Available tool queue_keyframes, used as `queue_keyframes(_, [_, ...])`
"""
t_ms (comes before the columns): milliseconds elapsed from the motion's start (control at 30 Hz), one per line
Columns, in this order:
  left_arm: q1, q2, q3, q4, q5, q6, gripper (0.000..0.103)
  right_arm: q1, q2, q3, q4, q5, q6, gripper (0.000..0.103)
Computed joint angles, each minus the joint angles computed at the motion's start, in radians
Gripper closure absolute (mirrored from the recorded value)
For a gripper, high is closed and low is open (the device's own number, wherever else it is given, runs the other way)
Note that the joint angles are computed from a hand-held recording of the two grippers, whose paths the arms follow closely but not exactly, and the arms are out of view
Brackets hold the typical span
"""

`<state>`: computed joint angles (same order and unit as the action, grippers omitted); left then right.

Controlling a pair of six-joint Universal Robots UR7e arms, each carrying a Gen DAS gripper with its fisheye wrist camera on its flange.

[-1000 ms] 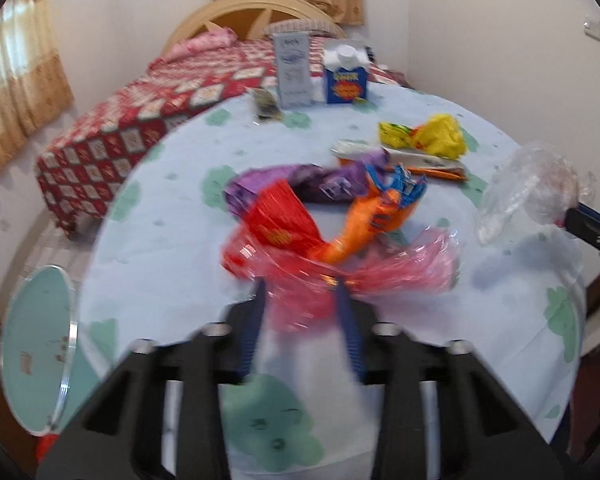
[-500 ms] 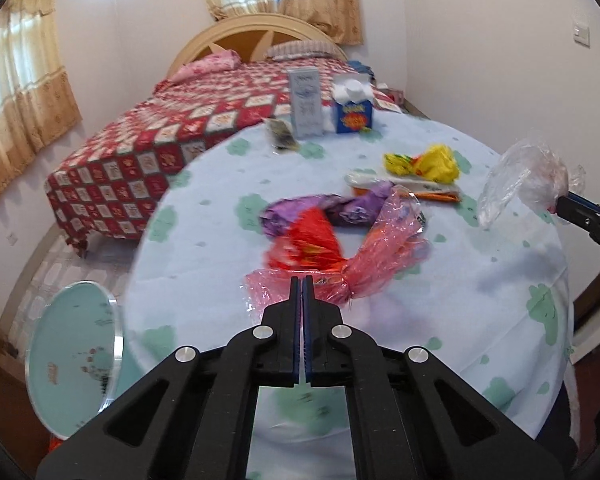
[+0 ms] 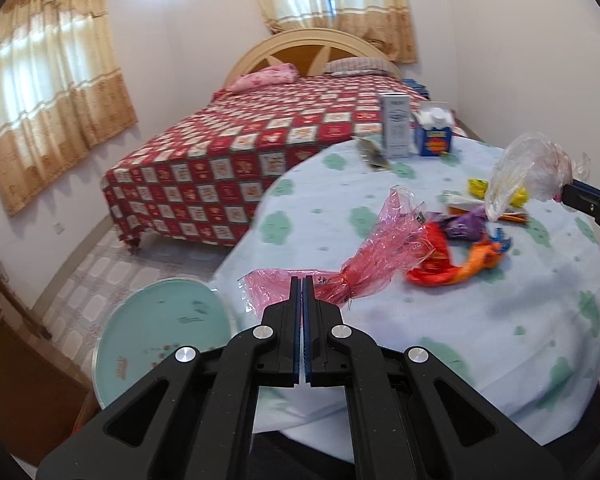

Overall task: Collect trash
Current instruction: 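Carry the pink bag with the left gripper over the bucket while the right carries the clear bag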

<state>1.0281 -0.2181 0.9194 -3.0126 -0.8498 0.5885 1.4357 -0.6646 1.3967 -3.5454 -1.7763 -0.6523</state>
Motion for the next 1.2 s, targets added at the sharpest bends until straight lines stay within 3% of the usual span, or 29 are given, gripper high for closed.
queue_keyframes(700, [0.073,-0.011,-0.088,-0.029,0.139,0.009,0.102,0.095,0.246,-0.406,0.303,-0.002,-0.086,0.084])
queue_keyframes(1200, [0.102,-0.03,-0.087,-0.063,0.204,0.028,0.102,0.128,0.354,-0.588,0.45,-0.002,-0.116,0.084])
